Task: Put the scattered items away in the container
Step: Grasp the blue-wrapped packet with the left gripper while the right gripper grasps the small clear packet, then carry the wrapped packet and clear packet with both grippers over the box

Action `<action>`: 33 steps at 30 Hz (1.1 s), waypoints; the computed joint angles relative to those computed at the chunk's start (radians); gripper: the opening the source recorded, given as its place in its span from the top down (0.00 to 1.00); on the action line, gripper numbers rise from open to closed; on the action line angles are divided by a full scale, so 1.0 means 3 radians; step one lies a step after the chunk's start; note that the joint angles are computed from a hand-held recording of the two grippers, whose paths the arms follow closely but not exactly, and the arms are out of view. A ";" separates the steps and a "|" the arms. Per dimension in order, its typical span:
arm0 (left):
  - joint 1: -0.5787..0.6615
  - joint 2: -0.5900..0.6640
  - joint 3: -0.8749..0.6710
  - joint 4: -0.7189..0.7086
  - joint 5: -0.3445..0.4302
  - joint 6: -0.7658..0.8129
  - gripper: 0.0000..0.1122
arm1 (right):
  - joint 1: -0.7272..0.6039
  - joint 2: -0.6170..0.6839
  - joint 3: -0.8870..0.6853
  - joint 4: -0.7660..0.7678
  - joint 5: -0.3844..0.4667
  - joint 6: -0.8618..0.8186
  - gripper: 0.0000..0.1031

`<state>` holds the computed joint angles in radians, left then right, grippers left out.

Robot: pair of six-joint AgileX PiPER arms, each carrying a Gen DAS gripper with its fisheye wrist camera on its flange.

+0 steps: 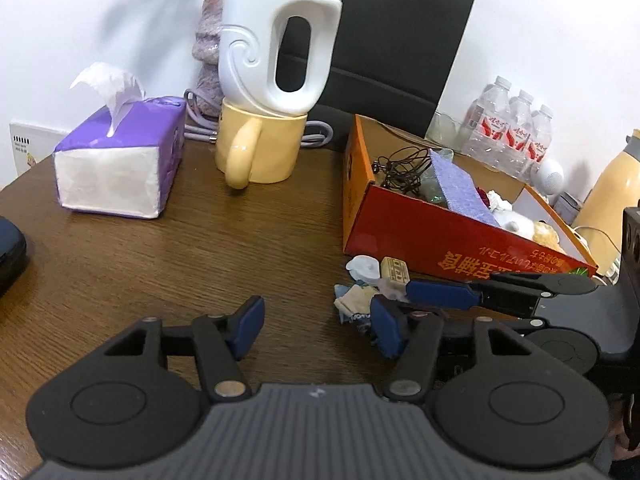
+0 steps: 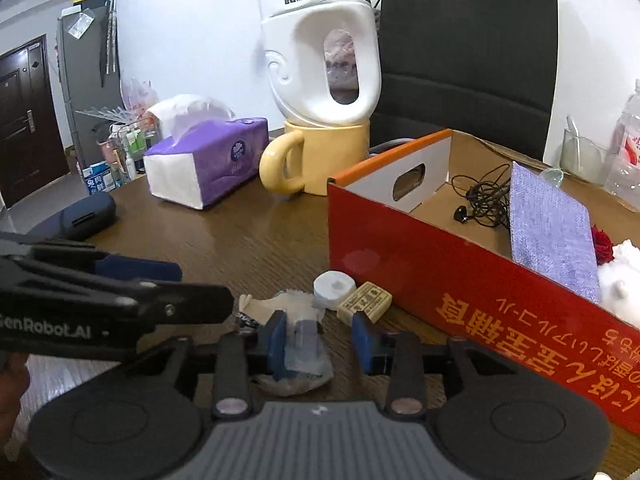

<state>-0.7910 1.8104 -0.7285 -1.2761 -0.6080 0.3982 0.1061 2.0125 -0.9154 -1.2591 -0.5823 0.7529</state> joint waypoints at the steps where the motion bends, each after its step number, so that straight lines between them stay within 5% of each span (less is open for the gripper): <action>1: 0.0007 -0.0002 -0.0003 -0.0011 0.0014 0.0009 0.46 | -0.0006 0.0011 -0.0029 -0.0104 -0.0003 0.0123 0.83; 11: 0.0076 0.0083 -0.0182 0.0580 0.0404 -0.0422 0.42 | -0.0459 -0.0409 0.0437 0.0383 -0.0222 -0.0054 0.84; 16: 0.0040 0.0411 -0.0645 0.0064 0.0558 0.0246 0.46 | -0.0829 -0.0651 0.0678 0.0282 -0.0327 0.0002 0.84; 20: 0.0018 0.0498 -0.0715 -0.0140 0.0453 0.0327 0.86 | -0.1037 -0.0767 0.0914 0.0187 -0.0513 -0.0056 0.84; 22: 0.0008 0.0468 -0.0663 -0.0069 0.0441 0.0253 0.90 | -0.1091 -0.0809 0.1027 0.0201 -0.0578 -0.0109 0.84; 26: -0.0353 0.0273 -0.0515 -0.0448 0.0028 0.0522 0.92 | -0.1245 -0.1012 0.1294 0.0183 -0.0657 -0.0202 0.84; 29: -0.0870 0.0099 -0.0315 -0.0736 -0.0521 0.0630 0.92 | -0.1452 -0.1281 0.1636 0.0284 -0.0753 -0.0534 0.84; 33: -0.1541 0.0051 -0.0183 -0.1121 -0.0901 0.0563 0.92 | -0.2113 -0.1600 0.2162 0.0067 -0.1106 -0.0903 0.84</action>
<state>-1.2534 1.8256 -0.7833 -1.6124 -0.8782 0.5670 -0.5279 1.5325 -0.2669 -1.2389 -0.9142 0.4821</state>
